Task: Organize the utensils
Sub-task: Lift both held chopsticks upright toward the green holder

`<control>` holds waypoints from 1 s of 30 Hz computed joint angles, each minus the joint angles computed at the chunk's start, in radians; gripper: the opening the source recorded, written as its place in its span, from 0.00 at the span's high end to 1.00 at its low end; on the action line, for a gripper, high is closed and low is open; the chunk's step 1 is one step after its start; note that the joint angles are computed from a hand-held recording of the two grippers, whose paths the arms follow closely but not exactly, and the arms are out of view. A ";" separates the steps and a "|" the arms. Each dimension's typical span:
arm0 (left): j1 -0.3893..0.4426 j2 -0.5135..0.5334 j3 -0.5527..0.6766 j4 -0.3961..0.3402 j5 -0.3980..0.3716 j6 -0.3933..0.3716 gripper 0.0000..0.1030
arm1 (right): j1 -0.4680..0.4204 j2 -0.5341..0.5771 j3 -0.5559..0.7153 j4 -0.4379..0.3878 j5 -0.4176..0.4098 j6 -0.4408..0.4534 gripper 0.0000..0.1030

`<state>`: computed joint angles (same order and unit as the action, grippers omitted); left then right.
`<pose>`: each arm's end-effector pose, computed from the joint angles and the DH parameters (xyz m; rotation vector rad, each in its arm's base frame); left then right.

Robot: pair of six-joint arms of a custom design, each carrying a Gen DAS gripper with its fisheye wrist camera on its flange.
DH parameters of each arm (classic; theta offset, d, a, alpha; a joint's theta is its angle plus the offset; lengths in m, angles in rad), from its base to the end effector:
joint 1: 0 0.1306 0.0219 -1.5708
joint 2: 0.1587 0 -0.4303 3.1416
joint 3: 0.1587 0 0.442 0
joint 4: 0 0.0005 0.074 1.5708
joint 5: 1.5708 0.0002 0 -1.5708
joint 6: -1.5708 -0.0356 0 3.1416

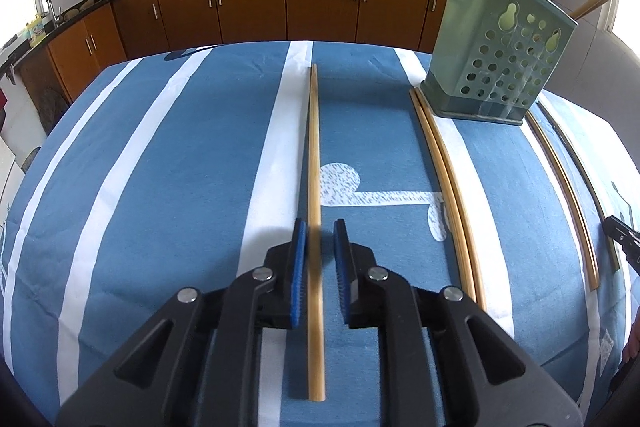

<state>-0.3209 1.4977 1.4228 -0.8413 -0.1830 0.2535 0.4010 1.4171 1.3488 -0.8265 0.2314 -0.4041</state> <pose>0.5387 -0.1727 0.4397 0.0063 2.4656 -0.0202 0.4940 0.2000 0.4458 0.1032 2.4322 0.0748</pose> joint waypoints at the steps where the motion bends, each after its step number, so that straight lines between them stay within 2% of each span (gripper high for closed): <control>1: 0.000 0.000 -0.001 0.000 0.000 0.000 0.84 | 0.001 0.001 0.001 -0.002 0.004 0.002 0.92; 13: 0.022 -0.012 -0.016 0.025 0.066 0.037 0.84 | 0.000 0.001 0.001 0.000 0.003 0.002 0.92; 30: -0.007 -0.043 -0.043 -0.005 -0.006 0.011 0.86 | -0.003 -0.016 -0.017 0.007 -0.017 -0.014 0.92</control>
